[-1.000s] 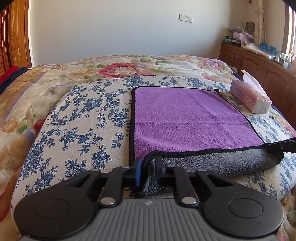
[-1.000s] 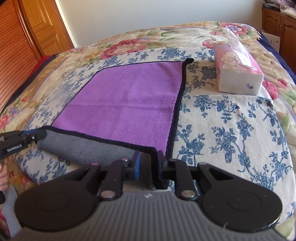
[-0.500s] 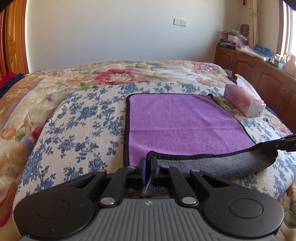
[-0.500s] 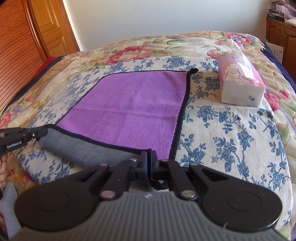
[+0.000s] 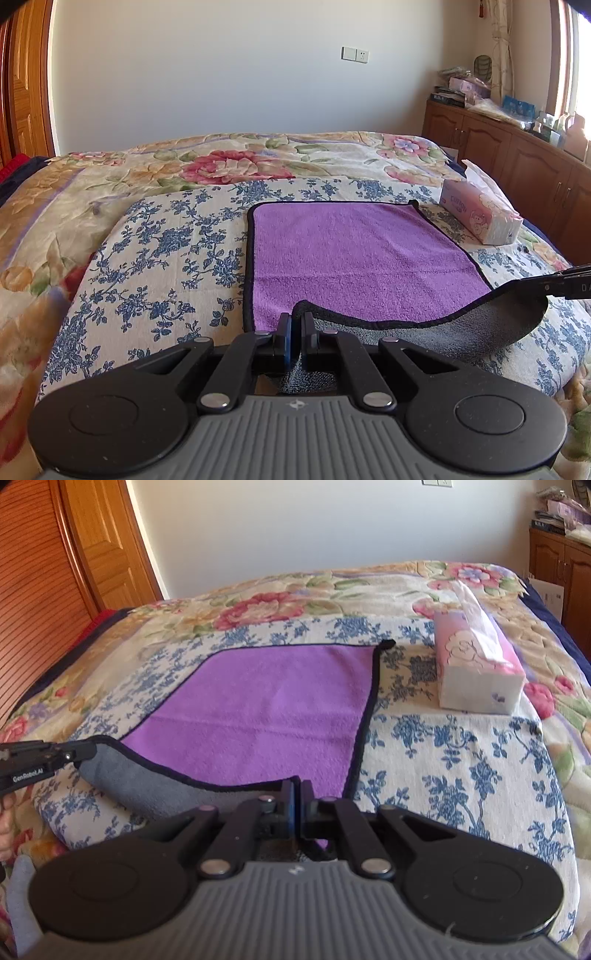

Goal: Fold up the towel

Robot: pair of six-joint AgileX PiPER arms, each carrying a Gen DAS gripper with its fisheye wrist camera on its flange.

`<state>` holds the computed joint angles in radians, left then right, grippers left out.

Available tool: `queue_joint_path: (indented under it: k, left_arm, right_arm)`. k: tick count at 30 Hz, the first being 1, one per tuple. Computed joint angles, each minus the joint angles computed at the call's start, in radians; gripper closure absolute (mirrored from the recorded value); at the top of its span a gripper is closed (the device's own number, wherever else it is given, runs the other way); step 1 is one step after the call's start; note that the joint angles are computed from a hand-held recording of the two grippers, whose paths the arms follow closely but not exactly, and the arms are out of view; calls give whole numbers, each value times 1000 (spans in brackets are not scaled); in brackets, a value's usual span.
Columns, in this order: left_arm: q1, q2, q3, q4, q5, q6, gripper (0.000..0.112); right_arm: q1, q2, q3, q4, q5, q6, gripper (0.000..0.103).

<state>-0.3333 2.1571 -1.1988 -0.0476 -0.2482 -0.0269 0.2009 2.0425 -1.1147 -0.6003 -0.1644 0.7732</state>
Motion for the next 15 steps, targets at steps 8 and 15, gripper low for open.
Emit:
queue_joint_path:
  k: [8,15]
  left_arm:
    - [3,-6,-12,51,-13,-57,107]
    - [3,-9,-27,54,-25,-67,107]
  right_arm:
    - [2,-11,4,155,-31,-169,100]
    - [5,-20,8,251,-59,-289,100]
